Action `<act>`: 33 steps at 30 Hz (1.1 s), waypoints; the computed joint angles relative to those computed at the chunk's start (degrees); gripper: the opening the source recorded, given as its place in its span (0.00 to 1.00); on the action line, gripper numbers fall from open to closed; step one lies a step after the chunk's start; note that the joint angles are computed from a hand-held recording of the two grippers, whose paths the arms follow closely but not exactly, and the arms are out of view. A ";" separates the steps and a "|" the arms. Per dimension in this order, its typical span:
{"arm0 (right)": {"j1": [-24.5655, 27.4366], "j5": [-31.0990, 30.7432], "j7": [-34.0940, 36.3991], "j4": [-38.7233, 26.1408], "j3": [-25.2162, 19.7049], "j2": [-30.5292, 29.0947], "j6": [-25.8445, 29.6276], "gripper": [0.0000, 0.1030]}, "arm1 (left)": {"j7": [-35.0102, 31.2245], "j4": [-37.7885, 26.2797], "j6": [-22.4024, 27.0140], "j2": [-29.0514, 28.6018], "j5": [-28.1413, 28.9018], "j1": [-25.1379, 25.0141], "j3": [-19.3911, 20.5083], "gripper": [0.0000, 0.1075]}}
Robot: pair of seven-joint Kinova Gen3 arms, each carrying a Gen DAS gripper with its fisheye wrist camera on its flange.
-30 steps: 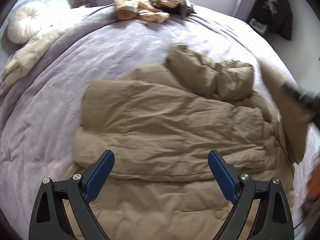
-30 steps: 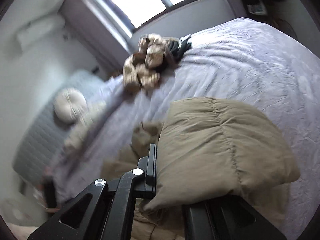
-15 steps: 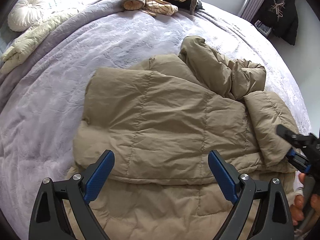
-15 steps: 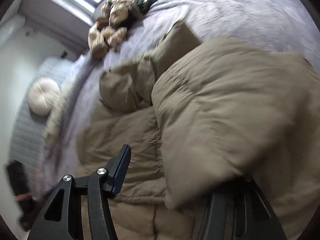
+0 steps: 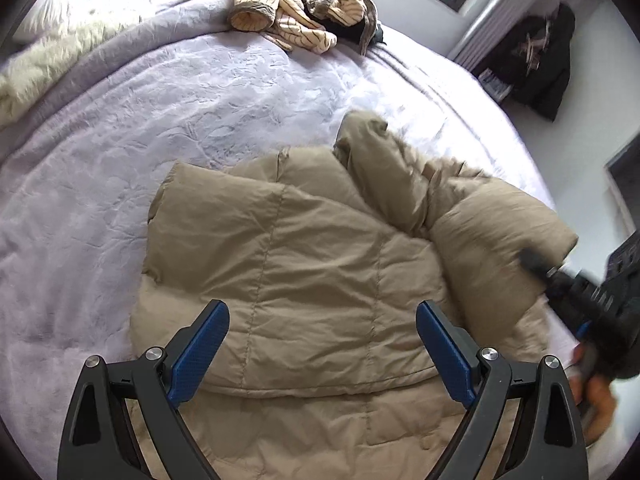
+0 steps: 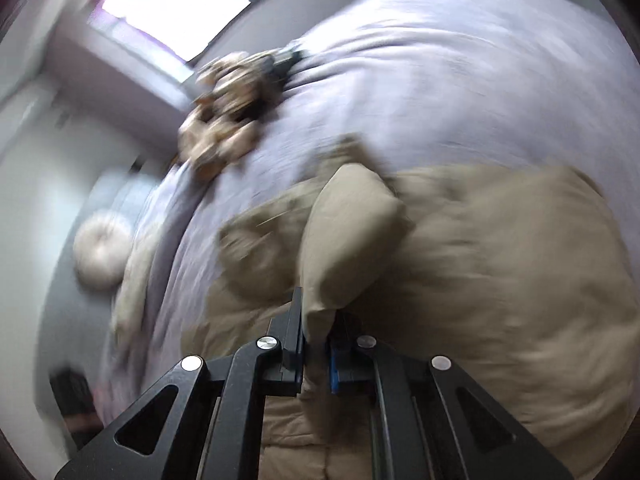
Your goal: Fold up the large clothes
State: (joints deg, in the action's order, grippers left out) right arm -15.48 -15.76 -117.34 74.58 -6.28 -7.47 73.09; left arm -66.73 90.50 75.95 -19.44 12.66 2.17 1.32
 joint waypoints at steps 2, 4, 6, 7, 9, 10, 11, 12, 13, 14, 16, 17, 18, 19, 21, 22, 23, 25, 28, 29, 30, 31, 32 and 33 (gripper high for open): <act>-2.38 0.06 3.35 -2.64 -2.04 2.56 0.69 0.10 | -2.24 1.12 -0.96 -0.50 3.78 0.51 -3.74 0.88; -4.76 0.73 5.20 -4.60 -3.93 4.94 2.23 0.13 | -4.62 2.33 -1.55 -0.79 7.80 0.46 -6.61 0.88; -7.37 3.00 4.84 -6.26 -5.73 7.10 4.65 0.15 | -7.82 3.53 -1.71 -0.72 12.36 0.06 -8.90 0.88; -8.38 3.71 4.87 -6.94 -6.08 7.83 5.93 0.31 | -9.03 3.99 -1.81 -0.52 14.03 0.65 -10.11 0.88; -10.80 5.50 4.42 -8.70 -6.97 10.03 9.42 0.71 | -11.76 5.45 -2.20 0.11 18.58 2.88 -13.57 0.88; -12.30 6.77 3.88 -9.34 -7.05 10.67 11.01 0.76 | -12.64 6.30 -2.39 0.23 20.65 2.40 -13.89 0.88; -12.73 7.12 3.86 -9.35 -7.12 10.52 11.74 0.76 | -13.81 7.26 -2.45 0.75 22.98 1.96 -14.30 0.88; -12.74 6.63 4.33 -8.87 -6.68 9.99 12.22 0.76 | -14.66 7.63 -1.97 1.36 24.39 0.76 -13.65 0.88; -12.39 5.83 4.43 -8.58 -6.10 9.18 13.11 0.76 | -15.20 7.76 -1.54 2.24 25.18 0.45 -13.26 0.88; -11.90 5.16 4.53 -7.84 -5.57 8.27 13.40 0.76 | -15.97 7.93 -1.29 3.08 25.86 0.19 -12.73 0.88; -9.41 3.08 4.30 -6.24 -3.48 5.56 15.37 0.76 | -16.61 7.88 -1.21 4.59 25.58 -0.56 -10.61 0.88; -7.77 1.91 4.55 -4.74 -2.20 3.37 16.66 0.76 | -16.08 7.63 -1.29 5.37 24.41 -0.97 -9.07 0.88; -5.81 0.61 4.11 -3.43 -0.58 1.73 17.88 0.76 | -15.64 7.44 -1.27 6.00 23.67 -1.30 -8.03 0.88; -3.66 -1.14 3.95 -2.15 1.36 0.35 18.87 0.76 | -15.02 7.17 -1.40 6.74 22.98 -1.48 -6.93 0.88; 0.84 -4.92 3.55 0.93 5.64 -2.65 20.47 0.76 | -13.80 6.78 -2.41 7.32 21.64 -1.67 -5.13 0.88; 3.03 -6.35 3.15 2.22 7.64 -3.92 21.19 0.76 | -13.71 6.52 -2.63 7.61 21.68 -1.94 -4.53 0.82; 4.82 -7.14 2.19 3.24 8.68 -4.79 21.33 0.76 | -14.24 6.50 -2.83 7.86 22.64 -1.47 -4.99 0.56; 8.44 -9.02 1.58 5.68 11.90 -6.81 20.77 0.76 | -15.75 6.23 -2.34 8.80 25.18 -1.46 -5.71 0.08; 12.49 -9.69 -0.41 8.30 14.08 -8.80 18.05 0.76 | -17.07 5.09 -4.21 6.42 25.47 -1.54 -5.28 0.08; 13.47 -10.66 -1.11 9.54 14.98 -9.35 17.07 0.76 | -17.63 4.64 -4.36 5.60 25.19 -1.40 -5.43 0.08; 14.18 -11.70 -1.49 10.68 15.85 -9.79 16.20 0.76 | -17.57 3.92 -4.13 4.62 24.10 -1.36 -5.39 0.08; 14.66 -12.66 -1.73 11.78 16.37 -10.19 15.23 0.76 | -17.31 3.53 -3.63 4.02 23.11 -1.33 -5.57 0.08; 14.92 -13.26 -1.46 12.10 17.06 -10.37 15.09 0.76 | -17.17 3.55 -2.57 3.43 22.03 -1.36 -6.05 0.08; 15.05 -13.82 -1.25 12.63 17.27 -10.53 14.60 0.76 | -17.08 3.72 -1.65 3.20 21.01 -1.39 -6.39 0.08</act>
